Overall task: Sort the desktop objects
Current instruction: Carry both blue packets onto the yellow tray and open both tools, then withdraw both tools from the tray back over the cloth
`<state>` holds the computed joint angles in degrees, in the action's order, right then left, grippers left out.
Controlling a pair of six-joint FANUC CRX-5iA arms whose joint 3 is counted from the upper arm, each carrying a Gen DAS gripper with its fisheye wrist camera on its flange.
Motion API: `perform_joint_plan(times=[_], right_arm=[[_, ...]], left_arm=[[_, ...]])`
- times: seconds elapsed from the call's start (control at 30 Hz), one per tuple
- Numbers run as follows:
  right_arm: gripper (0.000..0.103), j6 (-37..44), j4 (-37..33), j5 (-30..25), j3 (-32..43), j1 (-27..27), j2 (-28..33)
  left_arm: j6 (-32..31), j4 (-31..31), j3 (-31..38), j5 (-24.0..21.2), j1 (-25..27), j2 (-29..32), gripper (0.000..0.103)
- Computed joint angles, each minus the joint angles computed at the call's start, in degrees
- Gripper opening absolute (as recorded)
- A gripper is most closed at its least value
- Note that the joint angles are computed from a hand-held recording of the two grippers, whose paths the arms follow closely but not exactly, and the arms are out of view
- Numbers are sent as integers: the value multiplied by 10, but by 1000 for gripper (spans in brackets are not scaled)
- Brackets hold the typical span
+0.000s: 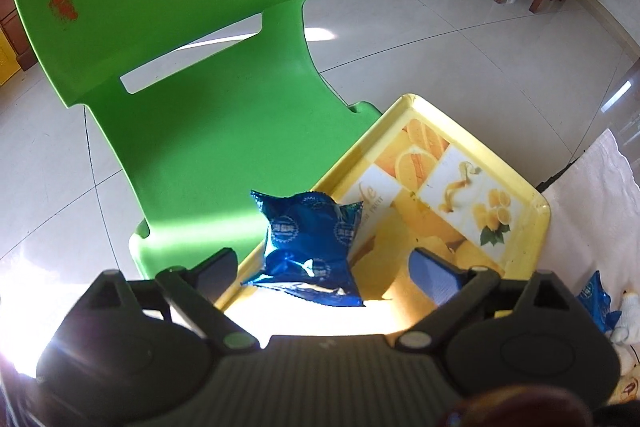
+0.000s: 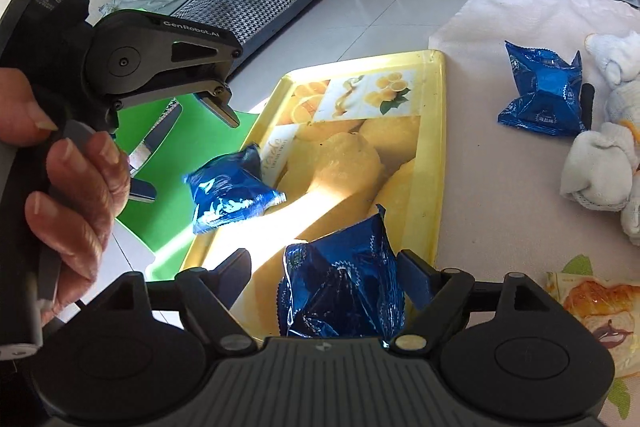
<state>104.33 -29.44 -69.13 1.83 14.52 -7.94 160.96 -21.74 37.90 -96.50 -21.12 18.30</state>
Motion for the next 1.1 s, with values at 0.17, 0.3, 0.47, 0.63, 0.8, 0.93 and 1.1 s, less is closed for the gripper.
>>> perform_joint_plan(times=[0.17,0.3,0.47,0.63,0.8,0.93,1.1], right_arm=[[80,-2,6,7,2,-9,-7],[80,-17,21,16,-3,-11,-13],[80,-32,35,15,-6,-13,-15],[80,-35,56,16,-16,-7,-20],[80,-36,73,18,-22,-3,-25],[80,-48,81,18,-20,-9,-28],[80,-82,109,18,-11,-19,-28]], left_arm=[[-5,4,3,12,-3,1,99],[-14,-1,14,13,-10,8,101],[-20,6,20,22,-15,13,102],[-39,12,39,19,-23,28,102],[-54,19,52,22,-30,39,102],[-57,29,56,27,-31,44,102],[-68,25,68,32,-40,50,102]])
